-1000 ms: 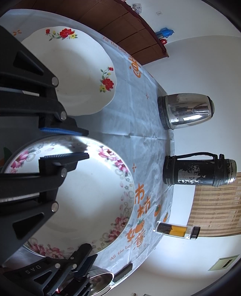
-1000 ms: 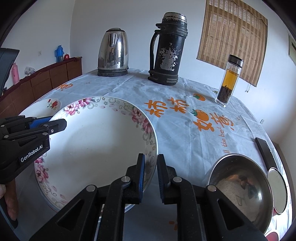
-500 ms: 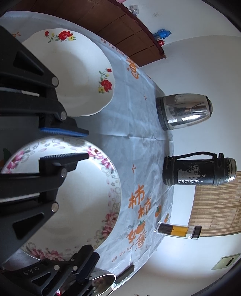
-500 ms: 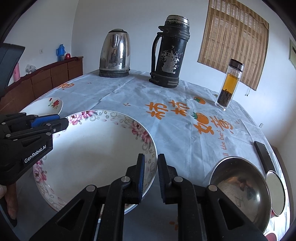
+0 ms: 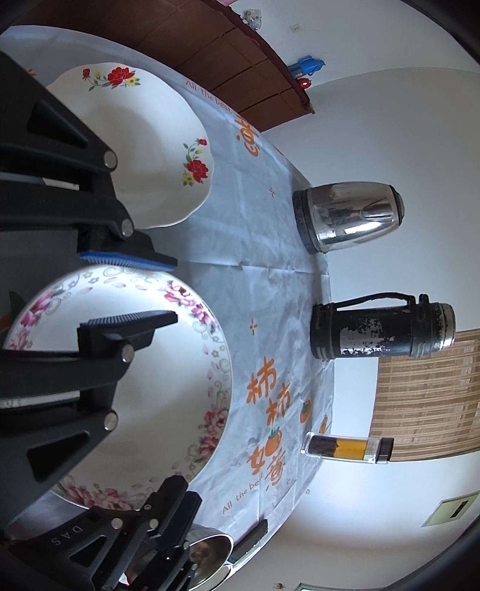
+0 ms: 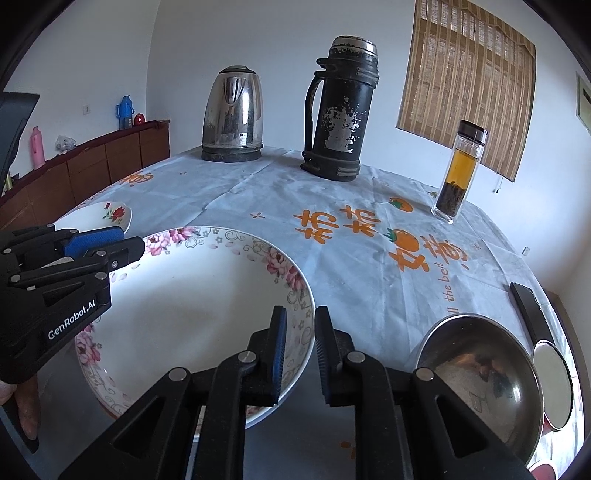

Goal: Organize plates and bowls
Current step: 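Open the left gripper to release the plate onto the blue-patterned plate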

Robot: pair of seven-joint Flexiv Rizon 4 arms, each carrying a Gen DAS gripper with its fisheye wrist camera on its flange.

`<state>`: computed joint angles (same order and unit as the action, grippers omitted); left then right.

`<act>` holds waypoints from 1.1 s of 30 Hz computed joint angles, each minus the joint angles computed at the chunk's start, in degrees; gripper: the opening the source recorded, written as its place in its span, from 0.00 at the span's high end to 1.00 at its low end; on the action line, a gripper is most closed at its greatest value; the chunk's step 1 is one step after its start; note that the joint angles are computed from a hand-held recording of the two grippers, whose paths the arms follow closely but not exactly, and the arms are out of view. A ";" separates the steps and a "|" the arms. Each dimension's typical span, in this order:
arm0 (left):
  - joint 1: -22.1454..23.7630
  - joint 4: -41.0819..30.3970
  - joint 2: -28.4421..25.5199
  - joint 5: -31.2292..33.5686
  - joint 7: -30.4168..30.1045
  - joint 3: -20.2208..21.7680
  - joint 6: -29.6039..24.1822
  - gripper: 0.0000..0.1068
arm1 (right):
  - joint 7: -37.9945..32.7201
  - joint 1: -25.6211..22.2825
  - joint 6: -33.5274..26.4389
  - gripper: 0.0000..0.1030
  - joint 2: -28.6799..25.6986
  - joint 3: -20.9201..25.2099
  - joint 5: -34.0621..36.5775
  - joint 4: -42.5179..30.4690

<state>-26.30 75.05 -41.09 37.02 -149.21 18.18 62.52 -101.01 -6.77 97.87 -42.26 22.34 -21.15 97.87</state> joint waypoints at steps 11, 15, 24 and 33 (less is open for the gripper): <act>-0.74 1.63 1.37 2.02 -3.89 1.33 1.61 0.58 | 1.32 -1.60 4.71 0.80 -0.41 1.02 -1.40 1.02; -1.17 1.99 1.77 3.21 -5.49 1.77 1.97 0.52 | 3.37 -1.80 8.05 0.51 -0.49 0.19 -3.59 1.90; -1.50 2.71 2.75 5.40 -9.44 2.44 2.35 0.40 | 9.31 -1.64 11.74 0.50 -0.52 -2.43 -9.39 2.83; -2.36 3.42 3.78 9.56 -16.23 3.69 2.33 0.36 | 14.24 0.10 18.75 0.50 -0.14 -7.28 -13.48 4.49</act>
<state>-28.66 78.46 -37.31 46.58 -165.44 21.87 64.85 -86.77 -6.67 116.61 -42.40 15.05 -34.62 102.36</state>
